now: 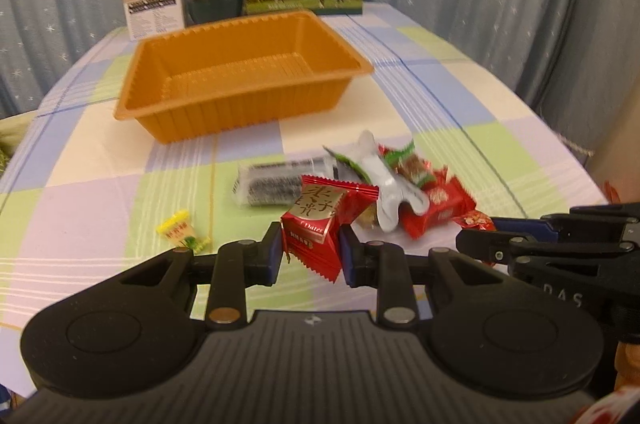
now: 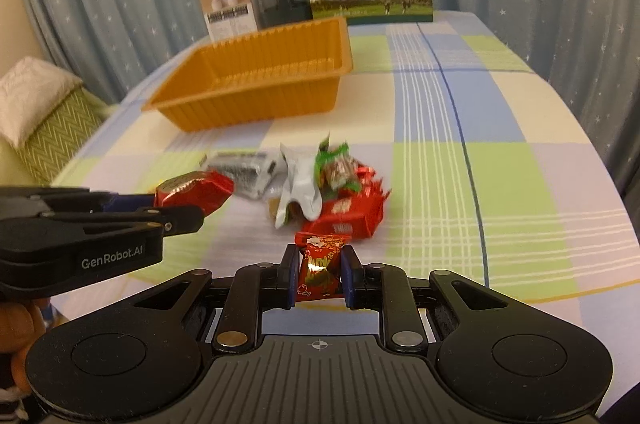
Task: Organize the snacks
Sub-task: 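Carry the red wafer packet and red candy over the orange tray with both tools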
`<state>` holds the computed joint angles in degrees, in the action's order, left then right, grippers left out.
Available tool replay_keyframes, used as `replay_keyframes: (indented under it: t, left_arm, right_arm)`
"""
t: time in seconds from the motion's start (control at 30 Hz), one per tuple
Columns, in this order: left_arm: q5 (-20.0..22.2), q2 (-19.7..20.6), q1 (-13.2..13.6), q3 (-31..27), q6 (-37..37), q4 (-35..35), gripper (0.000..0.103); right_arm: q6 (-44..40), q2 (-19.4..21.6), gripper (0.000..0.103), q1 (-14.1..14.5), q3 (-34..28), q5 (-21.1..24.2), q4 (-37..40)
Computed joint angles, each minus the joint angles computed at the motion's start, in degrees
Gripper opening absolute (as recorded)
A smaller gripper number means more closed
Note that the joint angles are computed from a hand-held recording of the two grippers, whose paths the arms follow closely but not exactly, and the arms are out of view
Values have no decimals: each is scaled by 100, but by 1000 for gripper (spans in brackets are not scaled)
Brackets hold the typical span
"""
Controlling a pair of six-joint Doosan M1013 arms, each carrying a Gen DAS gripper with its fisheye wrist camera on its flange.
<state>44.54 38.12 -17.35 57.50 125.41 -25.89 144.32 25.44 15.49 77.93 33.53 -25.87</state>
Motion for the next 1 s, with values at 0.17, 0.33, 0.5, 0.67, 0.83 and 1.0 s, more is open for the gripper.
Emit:
replay_keyframes:
  t: [0.17, 0.33, 0.5, 0.67, 0.83, 1.0]
  left_arm:
    - [-137, 4, 14, -159, -223, -6, 26]
    - [-228, 169, 13, -572, -550, 119, 26]
    - [-302, 483, 34, -1186, -1071, 351, 26]
    - [-198, 971, 38, -2039, -1746, 781, 26]
    - [108, 1492, 52, -2967, -2322, 1034, 26]
    - [618, 2134, 37, -4126, -2649, 1269, 26]
  right_arm:
    - [-10, -1, 22, -50, -160, -65, -106]
    - [-265, 150, 22, -158, -538, -146, -145]
    - [-618, 450, 22, -298, -1124, -252, -212]
    - [-1353, 904, 22, -441, -1888, -178, 212]
    - [-2071, 1399, 22, -573, -2656, 36, 724]
    - [-2534, 1846, 22, -707, -3324, 415, 1350]
